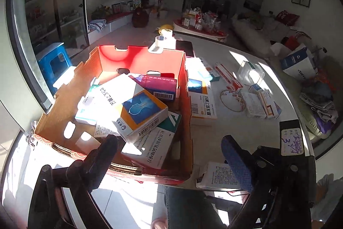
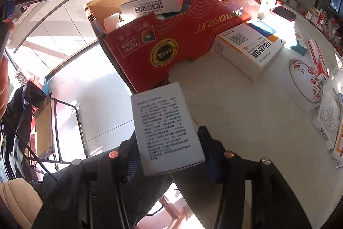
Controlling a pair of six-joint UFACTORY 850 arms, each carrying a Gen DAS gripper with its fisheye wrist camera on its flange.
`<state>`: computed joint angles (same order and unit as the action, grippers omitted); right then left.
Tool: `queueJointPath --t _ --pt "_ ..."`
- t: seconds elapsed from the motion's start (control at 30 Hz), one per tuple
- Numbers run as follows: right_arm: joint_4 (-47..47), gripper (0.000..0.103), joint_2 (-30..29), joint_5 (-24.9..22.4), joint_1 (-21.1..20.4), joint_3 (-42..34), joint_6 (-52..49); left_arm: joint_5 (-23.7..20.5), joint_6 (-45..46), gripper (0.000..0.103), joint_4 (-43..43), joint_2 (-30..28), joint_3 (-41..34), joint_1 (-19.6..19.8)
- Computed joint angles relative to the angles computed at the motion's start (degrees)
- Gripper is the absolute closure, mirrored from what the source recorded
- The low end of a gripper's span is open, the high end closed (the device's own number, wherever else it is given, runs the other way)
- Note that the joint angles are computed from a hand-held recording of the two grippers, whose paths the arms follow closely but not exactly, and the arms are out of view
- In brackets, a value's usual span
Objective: Organize objects
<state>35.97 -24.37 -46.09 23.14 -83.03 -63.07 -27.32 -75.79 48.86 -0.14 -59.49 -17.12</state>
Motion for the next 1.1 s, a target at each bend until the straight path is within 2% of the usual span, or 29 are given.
queueJointPath --t 0.07,0.13,0.27,0.33,0.47,0.53,0.7,0.77,0.87,0.9,0.97,1.03,1.1 --pt "0.38 0.059 -0.42 0.25 -1.07 -0.47 2.74 0.83 3.00 0.002 -1.74 -1.39 -1.73 0.15" --pt "-0.67 0.059 -0.60 2.47 -2.52 -0.62 6.29 1.88 8.40 0.001 -5.72 -3.84 -4.63 0.29" --pt "0.42 0.059 -1.36 2.35 -9.10 -1.51 13.73 4.06 24.37 0.000 -18.58 -11.63 -13.39 -0.02" --pt "0.29 0.059 -1.53 2.81 -12.74 -1.75 17.36 2.31 35.88 0.000 -26.66 -17.81 -20.31 -0.93" --pt "1.63 0.059 -0.86 2.81 -19.25 -0.82 21.63 -1.76 53.34 0.000 -40.01 -31.11 -35.95 -3.51" --pt "3.50 0.059 -1.03 1.96 -21.80 -0.82 22.17 -4.43 57.44 0.000 -44.27 -37.79 -44.46 -4.82" --pt "8.44 0.058 -0.29 1.04 -25.02 0.95 20.40 -13.15 55.68 0.001 -50.55 -52.26 -65.01 -5.86" --pt "10.18 0.058 -0.29 0.78 -25.45 1.22 18.99 -15.19 53.83 0.001 -52.82 -55.93 -70.61 -5.51" --pt "13.08 0.058 -0.77 -0.17 -26.12 1.10 17.44 -19.49 49.64 0.001 -51.66 -60.74 -78.16 -5.41" --pt "13.99 0.058 -0.98 -0.52 -26.35 0.98 17.13 -20.14 48.39 0.002 -51.32 -61.39 -79.03 -5.39" --pt "15.74 0.058 -1.28 -0.88 -26.48 0.92 16.73 -18.81 45.79 0.002 -48.95 -60.60 -77.60 -5.65" --pt "17.12 0.058 -0.55 -0.90 -26.74 2.11 15.82 -16.37 45.76 0.005 -50.27 -59.22 -75.04 -5.42" --pt "18.00 0.058 -0.55 -1.01 -26.91 2.27 15.27 -13.77 47.26 0.029 -52.84 -58.00 -72.82 -5.04"
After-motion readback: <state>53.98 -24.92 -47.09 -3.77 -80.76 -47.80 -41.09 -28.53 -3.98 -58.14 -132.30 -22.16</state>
